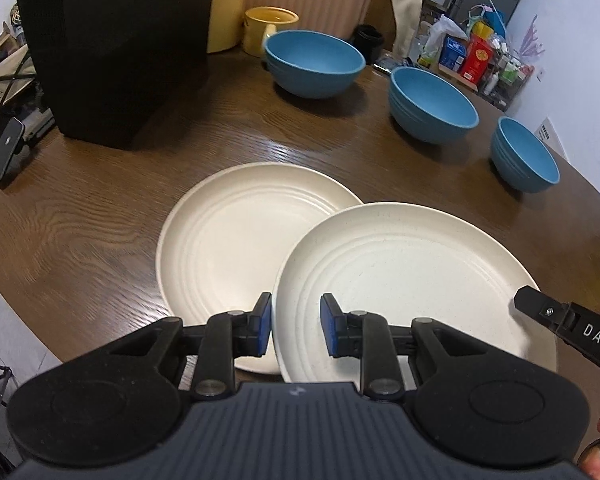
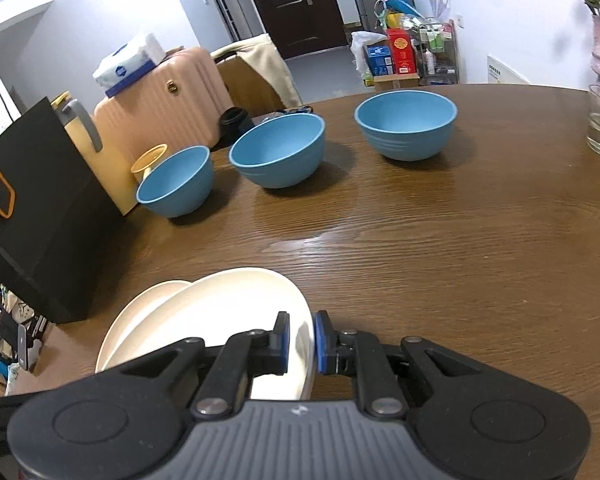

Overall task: Organize plates and bowls
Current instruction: 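Lower the cream plate onto the plate stack with both tools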

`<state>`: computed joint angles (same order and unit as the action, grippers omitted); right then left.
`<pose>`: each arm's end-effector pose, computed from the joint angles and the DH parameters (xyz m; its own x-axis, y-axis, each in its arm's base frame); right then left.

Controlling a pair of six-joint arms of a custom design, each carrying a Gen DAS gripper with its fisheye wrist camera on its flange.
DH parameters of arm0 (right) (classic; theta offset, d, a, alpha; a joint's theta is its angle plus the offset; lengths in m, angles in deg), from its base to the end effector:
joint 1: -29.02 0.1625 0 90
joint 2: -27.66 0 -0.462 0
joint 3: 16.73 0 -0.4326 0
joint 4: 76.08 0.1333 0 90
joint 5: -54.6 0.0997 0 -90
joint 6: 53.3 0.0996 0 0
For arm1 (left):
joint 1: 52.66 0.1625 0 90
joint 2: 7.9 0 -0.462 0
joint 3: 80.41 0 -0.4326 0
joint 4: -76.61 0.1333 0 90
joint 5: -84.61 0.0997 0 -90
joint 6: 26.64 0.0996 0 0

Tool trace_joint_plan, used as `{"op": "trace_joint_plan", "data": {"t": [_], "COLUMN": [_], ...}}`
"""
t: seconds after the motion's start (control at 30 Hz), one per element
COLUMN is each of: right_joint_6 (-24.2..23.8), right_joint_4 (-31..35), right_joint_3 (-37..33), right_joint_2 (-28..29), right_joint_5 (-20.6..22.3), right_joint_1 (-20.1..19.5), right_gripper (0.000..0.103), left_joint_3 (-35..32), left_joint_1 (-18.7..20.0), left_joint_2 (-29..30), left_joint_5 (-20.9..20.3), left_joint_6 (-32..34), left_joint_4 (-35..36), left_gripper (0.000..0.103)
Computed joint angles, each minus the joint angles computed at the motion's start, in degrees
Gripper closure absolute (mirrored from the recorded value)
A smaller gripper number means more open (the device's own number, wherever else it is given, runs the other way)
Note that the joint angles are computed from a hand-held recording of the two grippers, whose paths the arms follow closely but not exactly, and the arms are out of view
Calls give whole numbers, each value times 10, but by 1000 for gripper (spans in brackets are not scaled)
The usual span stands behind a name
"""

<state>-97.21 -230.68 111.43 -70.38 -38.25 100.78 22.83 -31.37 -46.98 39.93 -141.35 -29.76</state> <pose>-0.0183 -0.4657 0.3773 -0.8560 -0.2985 0.4221 -0.4659 0.7994 -0.3794 -0.4498 -0.3944 -0.0565 -0.6671 -0.5754 -0.4732 -0.0478 0.6669 -0.7436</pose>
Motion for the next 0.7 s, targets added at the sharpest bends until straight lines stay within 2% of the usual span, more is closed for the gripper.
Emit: {"op": "trace_joint_plan", "data": {"t": [0.37,0.7], "right_joint_6": [18,46], "right_joint_4": [-90,-216], "right_joint_3": [53,98], "right_joint_2": [40,107], "right_joint_5": [-61,-130], "right_joint_1": [64,112], "right_gripper": [90,90], "left_joint_3": [70,118], "left_joint_1": [10,43], "left_joint_2": [-63,-100], "left_joint_5": [14,25], "left_joint_6": [21,135], "left_joint_4": [5,-30], "left_gripper": [77,77]}}
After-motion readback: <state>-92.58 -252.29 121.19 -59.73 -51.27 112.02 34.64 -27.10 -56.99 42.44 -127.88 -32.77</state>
